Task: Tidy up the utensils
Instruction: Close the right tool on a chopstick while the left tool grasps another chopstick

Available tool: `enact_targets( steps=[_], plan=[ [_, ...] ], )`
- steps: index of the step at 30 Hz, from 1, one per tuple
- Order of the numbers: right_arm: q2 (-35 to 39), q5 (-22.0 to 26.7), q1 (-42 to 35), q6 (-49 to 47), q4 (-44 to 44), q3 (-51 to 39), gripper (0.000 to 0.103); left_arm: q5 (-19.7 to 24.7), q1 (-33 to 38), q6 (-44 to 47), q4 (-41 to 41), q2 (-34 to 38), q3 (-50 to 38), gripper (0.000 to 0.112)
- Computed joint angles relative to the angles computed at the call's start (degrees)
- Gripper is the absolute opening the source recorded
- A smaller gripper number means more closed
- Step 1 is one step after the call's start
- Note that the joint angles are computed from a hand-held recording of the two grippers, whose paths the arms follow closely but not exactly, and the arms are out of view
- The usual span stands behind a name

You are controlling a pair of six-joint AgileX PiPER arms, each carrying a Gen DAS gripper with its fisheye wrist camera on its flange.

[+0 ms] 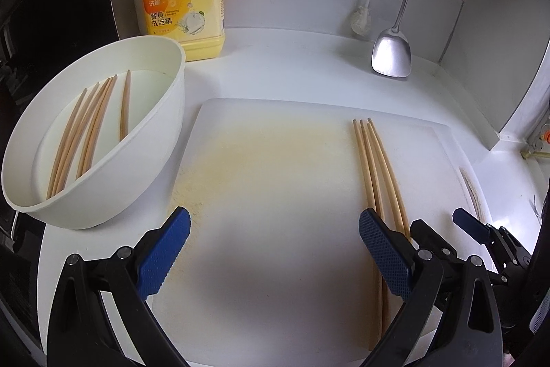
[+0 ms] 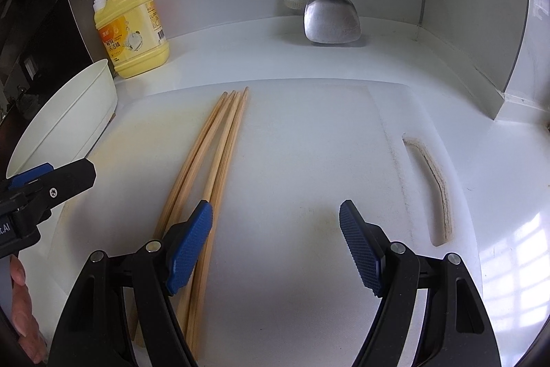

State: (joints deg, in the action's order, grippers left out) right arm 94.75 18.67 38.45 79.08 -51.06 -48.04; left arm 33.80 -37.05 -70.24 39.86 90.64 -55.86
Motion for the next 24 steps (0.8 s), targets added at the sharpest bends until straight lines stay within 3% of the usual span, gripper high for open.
enact_targets(
  steps=[17,20,22,24],
  plan=[
    [2.69,2.69,3.59,4.84,-8.56,-1.33,0.072,0.42,-1.13,-2.22,1.75,0.99,-0.19,0.097],
    [2.40,1.57,2.96,7.59,-11.97,-0.52,0.059,0.16,-1.43,-2.25,1.65,1.78,-0.47,0.097],
    [1.98,1.45,2.53,8.21,-13.01,-0.11,0.036,-0.04,-1.54,-2.00,1.40,2.44,-0.88,0.097],
    [1.57,1.00,1.70,8.17,-13.47,0.34,0.023,-0.50,-1.70,-1.86,1.44,3.15,-1.25,0.097]
  ],
)
